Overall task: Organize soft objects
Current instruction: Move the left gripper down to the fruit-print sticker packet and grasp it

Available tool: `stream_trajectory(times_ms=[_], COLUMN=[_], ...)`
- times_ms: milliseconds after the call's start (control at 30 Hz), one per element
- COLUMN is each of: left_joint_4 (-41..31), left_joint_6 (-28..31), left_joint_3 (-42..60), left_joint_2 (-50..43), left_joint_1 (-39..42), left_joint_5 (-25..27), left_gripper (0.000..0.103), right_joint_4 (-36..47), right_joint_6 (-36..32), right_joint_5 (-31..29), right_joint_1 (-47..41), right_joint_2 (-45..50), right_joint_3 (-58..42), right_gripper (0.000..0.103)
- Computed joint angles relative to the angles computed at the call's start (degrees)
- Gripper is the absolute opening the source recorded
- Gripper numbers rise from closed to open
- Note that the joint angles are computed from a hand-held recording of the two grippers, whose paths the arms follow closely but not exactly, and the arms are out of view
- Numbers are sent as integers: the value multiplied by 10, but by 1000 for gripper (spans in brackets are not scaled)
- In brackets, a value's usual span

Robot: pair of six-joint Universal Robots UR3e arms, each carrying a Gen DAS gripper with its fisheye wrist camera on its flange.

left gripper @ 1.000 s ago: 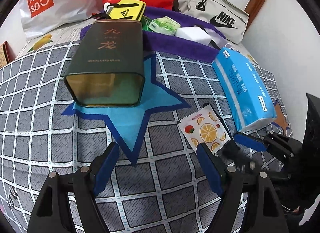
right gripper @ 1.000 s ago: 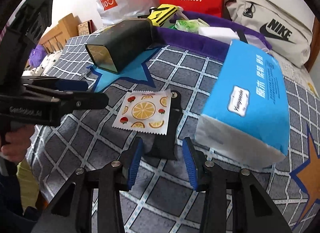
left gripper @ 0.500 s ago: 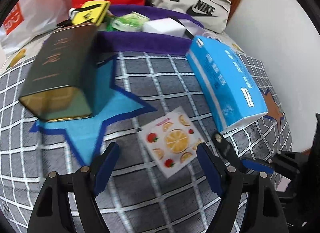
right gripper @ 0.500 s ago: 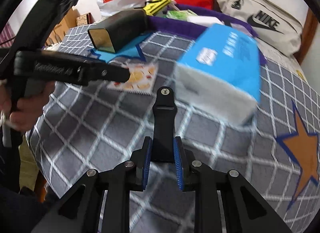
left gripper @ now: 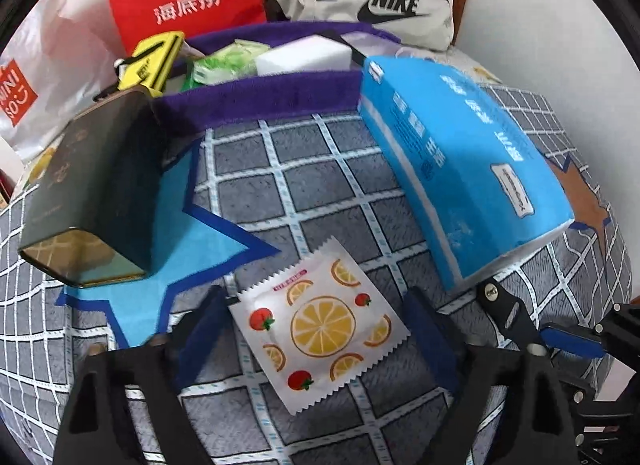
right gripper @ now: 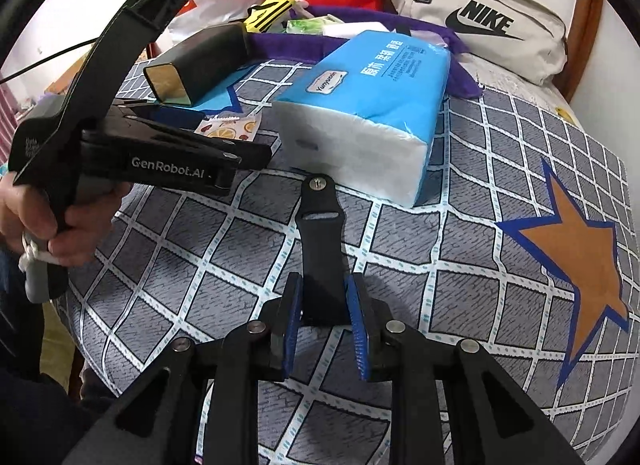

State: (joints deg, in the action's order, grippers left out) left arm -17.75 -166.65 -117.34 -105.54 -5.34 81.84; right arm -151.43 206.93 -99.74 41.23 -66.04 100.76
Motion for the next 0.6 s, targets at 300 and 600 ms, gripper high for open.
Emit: stream_trajectory(times_ms=[300, 600], left_joint_4=[-44, -85], left_joint_6=[71, 102], left_joint_3=[-77, -110], left_joint_2=[92, 139], left_joint_1=[99, 159], left_joint_5=[-106, -163], left_gripper=[29, 15], right_joint_4=[7, -33], right_joint_6=[12, 21], right_joint_5=[-44, -61], right_joint_1=[26, 25], right_joint_2=[58, 60], right_joint_3=[-70, -51], right_gripper=[48, 22])
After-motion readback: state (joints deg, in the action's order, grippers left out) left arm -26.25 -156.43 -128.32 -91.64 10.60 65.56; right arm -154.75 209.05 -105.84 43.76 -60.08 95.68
